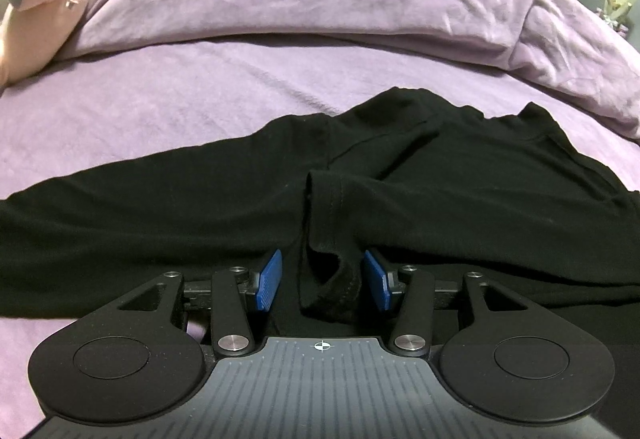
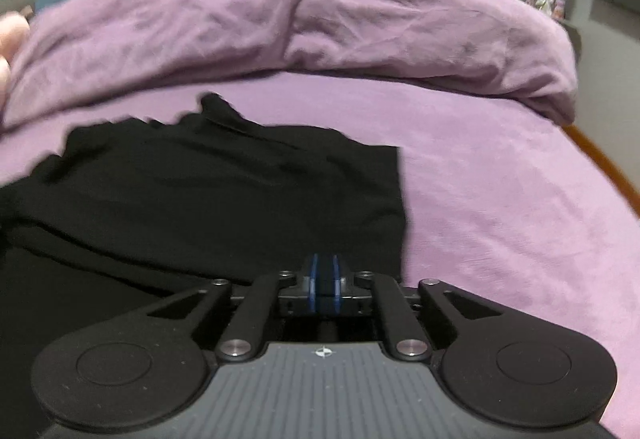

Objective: Fold small clothes

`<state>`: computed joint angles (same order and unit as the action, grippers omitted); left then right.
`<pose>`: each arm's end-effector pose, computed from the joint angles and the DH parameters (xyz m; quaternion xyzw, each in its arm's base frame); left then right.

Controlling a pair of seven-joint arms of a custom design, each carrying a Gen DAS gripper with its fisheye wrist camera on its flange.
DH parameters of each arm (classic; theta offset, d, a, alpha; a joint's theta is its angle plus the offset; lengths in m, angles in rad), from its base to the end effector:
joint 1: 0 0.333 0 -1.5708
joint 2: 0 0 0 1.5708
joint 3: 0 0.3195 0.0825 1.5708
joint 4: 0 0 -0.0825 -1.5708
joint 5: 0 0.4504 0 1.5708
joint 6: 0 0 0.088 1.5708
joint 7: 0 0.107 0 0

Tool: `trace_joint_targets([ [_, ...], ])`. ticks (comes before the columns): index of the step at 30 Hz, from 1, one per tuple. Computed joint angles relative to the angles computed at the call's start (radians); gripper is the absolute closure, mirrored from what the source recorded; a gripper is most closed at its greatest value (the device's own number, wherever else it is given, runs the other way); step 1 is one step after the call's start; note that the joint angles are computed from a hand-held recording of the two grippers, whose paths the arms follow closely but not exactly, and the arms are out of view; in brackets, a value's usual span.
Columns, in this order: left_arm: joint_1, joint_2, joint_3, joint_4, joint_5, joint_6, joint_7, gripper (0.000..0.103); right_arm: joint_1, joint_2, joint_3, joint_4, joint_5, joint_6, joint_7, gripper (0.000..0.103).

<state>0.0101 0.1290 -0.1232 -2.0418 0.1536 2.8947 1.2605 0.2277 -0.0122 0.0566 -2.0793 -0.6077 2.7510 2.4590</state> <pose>0.6725 -0.0832 0.4313 -0.6834 0.6375 -0.2774 0.2230 0.6138 0.2036 0.4778 -0.6149 0.6924 -0.2597 0.2739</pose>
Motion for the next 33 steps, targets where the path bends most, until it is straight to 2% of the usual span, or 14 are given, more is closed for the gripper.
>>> trace_joint_targets([
  [6,-0.005,0.005,0.006,0.007,0.033,-0.009,-0.021,0.048,0.056,0.096,0.005,0.09,0.082,0.02,-0.077,0.095],
  [10,0.0,0.013,0.005,0.013,0.029,-0.007,-0.018,0.044,0.08,0.134,0.005,0.104,0.266,0.072,-0.177,0.094],
  [12,0.0,0.018,0.008,0.017,0.034,-0.003,-0.028,0.043,0.095,0.142,-0.009,0.106,0.308,0.092,-0.189,0.094],
  [16,-0.008,0.031,0.02,0.028,0.072,-0.004,-0.077,0.04,0.127,0.152,-0.041,0.101,0.297,0.116,-0.171,0.094],
  [18,-0.002,0.03,0.014,0.029,0.059,-0.006,-0.078,0.04,0.146,0.152,-0.068,0.075,0.241,0.174,-0.117,0.093],
  [19,0.007,0.023,0.006,0.024,0.034,-0.011,-0.067,0.04,0.147,0.148,-0.075,0.056,0.238,0.21,-0.101,0.093],
  [21,0.026,-0.011,-0.007,-0.002,-0.032,-0.026,-0.032,0.042,0.103,0.141,-0.031,0.027,0.405,0.264,-0.196,0.093],
  [23,0.057,-0.072,-0.028,-0.066,-0.195,-0.001,0.093,0.041,0.061,0.125,0.019,-0.003,0.61,0.301,-0.309,0.093],
  [24,0.064,-0.111,-0.028,-0.108,-0.296,0.016,0.166,0.039,0.073,0.113,0.008,-0.012,0.626,0.299,-0.301,0.093],
  [26,0.052,-0.198,0.012,-0.195,-0.468,0.037,0.276,0.029,0.11,0.068,-0.025,-0.044,0.569,0.281,-0.228,0.092],
  [28,0.032,-0.28,0.079,-0.28,-0.574,0.056,0.325,0.027,0.106,0.015,0.009,-0.096,0.691,0.289,-0.305,0.079],
  [29,0.038,-0.31,0.104,-0.314,-0.576,0.063,0.305,0.027,0.116,-0.017,0.023,-0.136,0.792,0.321,-0.369,0.077],
  [31,0.099,-0.351,0.115,-0.374,-0.499,0.097,0.18,0.027,0.142,-0.07,0.036,-0.197,0.908,0.356,-0.443,0.077],
  [33,0.212,-0.355,0.079,-0.392,-0.364,0.084,-0.006,0.029,0.14,-0.114,0.058,-0.239,0.927,0.356,-0.429,0.077],
])
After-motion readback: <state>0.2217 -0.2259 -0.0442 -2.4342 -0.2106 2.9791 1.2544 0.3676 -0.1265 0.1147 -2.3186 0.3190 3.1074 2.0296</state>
